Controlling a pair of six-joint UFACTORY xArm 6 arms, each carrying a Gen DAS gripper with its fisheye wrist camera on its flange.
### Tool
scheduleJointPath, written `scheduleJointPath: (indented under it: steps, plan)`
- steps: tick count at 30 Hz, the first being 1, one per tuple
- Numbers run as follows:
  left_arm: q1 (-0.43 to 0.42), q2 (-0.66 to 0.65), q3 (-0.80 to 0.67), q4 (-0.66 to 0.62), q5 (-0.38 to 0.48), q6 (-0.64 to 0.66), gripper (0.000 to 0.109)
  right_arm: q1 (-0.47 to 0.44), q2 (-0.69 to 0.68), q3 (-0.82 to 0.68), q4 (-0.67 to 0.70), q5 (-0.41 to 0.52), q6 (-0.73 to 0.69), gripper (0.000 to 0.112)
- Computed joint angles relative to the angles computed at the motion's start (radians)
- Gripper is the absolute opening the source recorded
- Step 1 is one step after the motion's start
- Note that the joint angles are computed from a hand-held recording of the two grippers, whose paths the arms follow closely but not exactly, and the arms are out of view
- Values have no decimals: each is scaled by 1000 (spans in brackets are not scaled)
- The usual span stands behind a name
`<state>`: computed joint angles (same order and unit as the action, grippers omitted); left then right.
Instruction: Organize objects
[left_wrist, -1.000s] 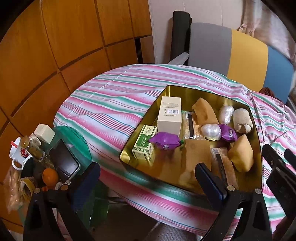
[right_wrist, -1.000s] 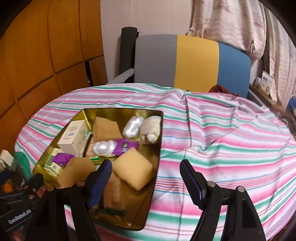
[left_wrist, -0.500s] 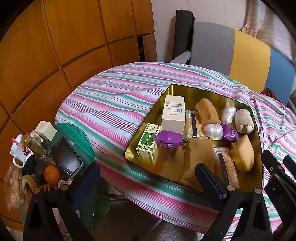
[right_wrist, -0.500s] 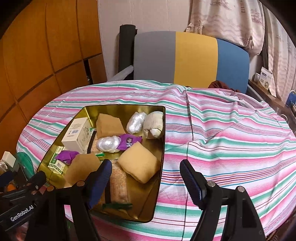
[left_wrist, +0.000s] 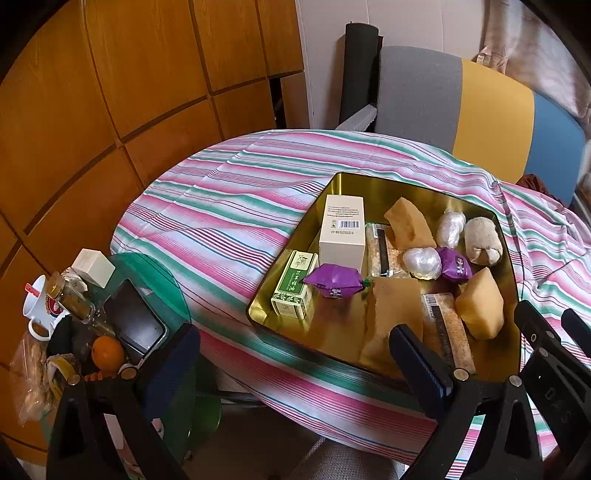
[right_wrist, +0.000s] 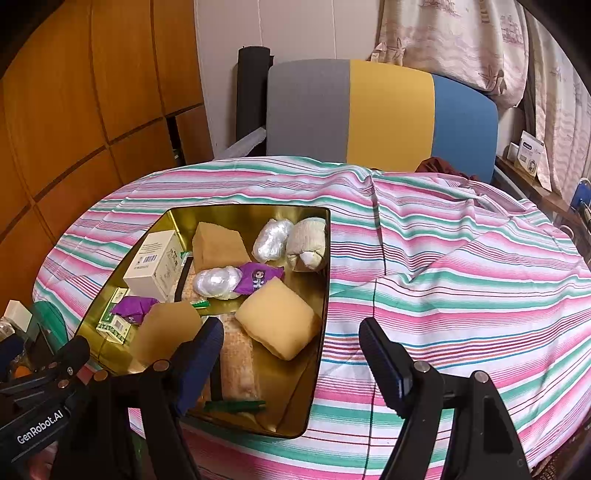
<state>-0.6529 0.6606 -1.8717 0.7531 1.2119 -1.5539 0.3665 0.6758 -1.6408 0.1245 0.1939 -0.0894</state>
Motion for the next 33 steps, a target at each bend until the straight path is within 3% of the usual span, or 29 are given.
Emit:
scheduleJointPath:
  steps: [12, 33]
  plan:
    - [-8, 19, -27, 6, 45, 16, 103, 6, -2, 10, -17, 5, -5, 77]
    - [-3, -2, 8, -5, 2, -9, 103, 6, -10, 25, -69, -12, 37, 77]
